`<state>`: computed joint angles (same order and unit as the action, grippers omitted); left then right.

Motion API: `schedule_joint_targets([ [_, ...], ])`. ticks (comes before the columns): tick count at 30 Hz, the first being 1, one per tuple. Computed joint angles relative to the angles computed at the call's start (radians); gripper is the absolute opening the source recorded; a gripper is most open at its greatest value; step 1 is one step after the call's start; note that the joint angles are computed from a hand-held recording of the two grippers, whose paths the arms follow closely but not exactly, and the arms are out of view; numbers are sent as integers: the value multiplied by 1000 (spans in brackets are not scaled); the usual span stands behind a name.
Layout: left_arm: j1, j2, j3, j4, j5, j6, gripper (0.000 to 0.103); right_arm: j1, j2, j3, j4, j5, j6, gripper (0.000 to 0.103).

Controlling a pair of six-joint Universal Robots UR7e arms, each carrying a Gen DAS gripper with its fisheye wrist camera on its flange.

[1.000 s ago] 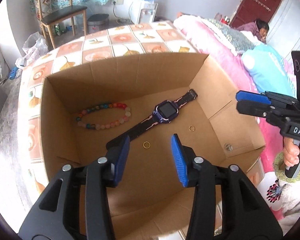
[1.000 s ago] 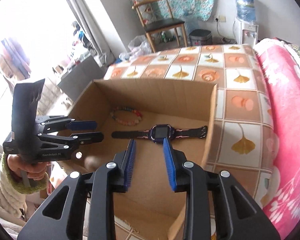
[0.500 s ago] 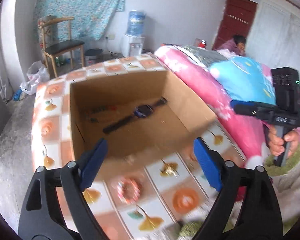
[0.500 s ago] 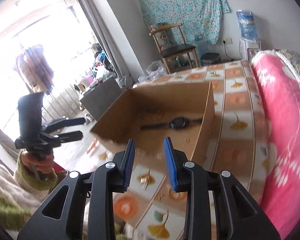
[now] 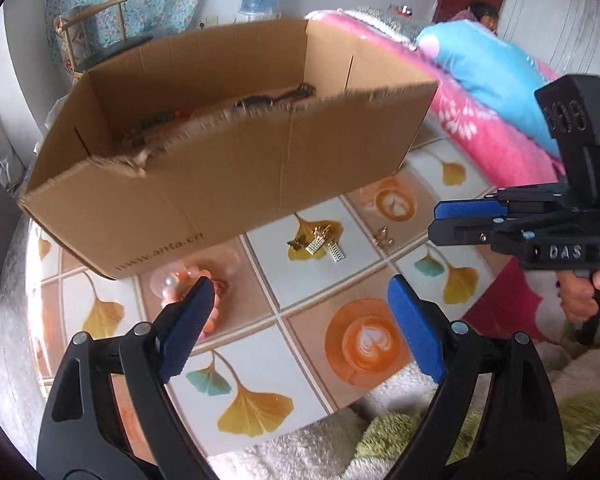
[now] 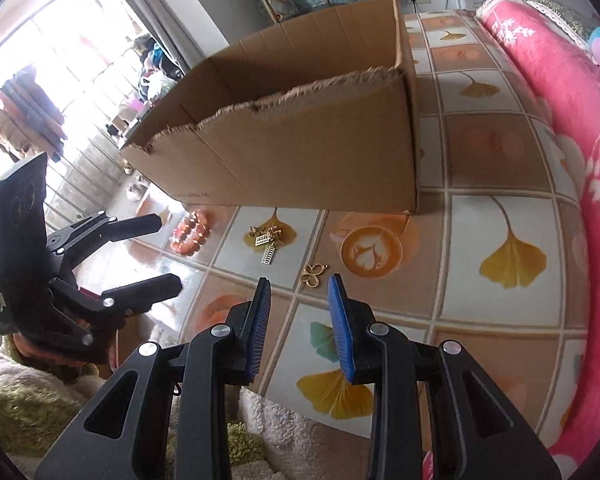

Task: Organize jewelry
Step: 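Withdraw both grippers from the box back toward the gold earrings, then close the left gripper on a gold chain earring while the right gripper grasps a gold spring earring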

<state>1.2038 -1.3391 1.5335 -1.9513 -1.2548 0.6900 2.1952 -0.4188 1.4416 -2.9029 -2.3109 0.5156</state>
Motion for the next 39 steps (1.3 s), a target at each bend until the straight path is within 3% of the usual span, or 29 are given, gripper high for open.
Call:
schedule_joint_targets([
  [4, 1, 3, 44, -70, 12, 38, 63, 0, 37, -50, 39, -19, -7, 30],
  [11, 7, 25, 56, -105, -27, 102, 33, -2, 76, -110, 51, -9, -62, 29],
  [14, 5, 38, 59, -121, -25, 133, 24, -5, 82, -129, 69, -8, -71, 28],
  [24, 16, 101, -11, -20, -45, 150, 21, -18, 70, -110, 42, 12, -67, 26],
  [34, 13, 112, -35, 19, -43, 216, 4, -23, 52, -74, 10, 13, -60, 26],
  [39, 6, 99, -12, 1, -23, 209, 4, -15, 49, -68, 0, 6, -64, 26],
])
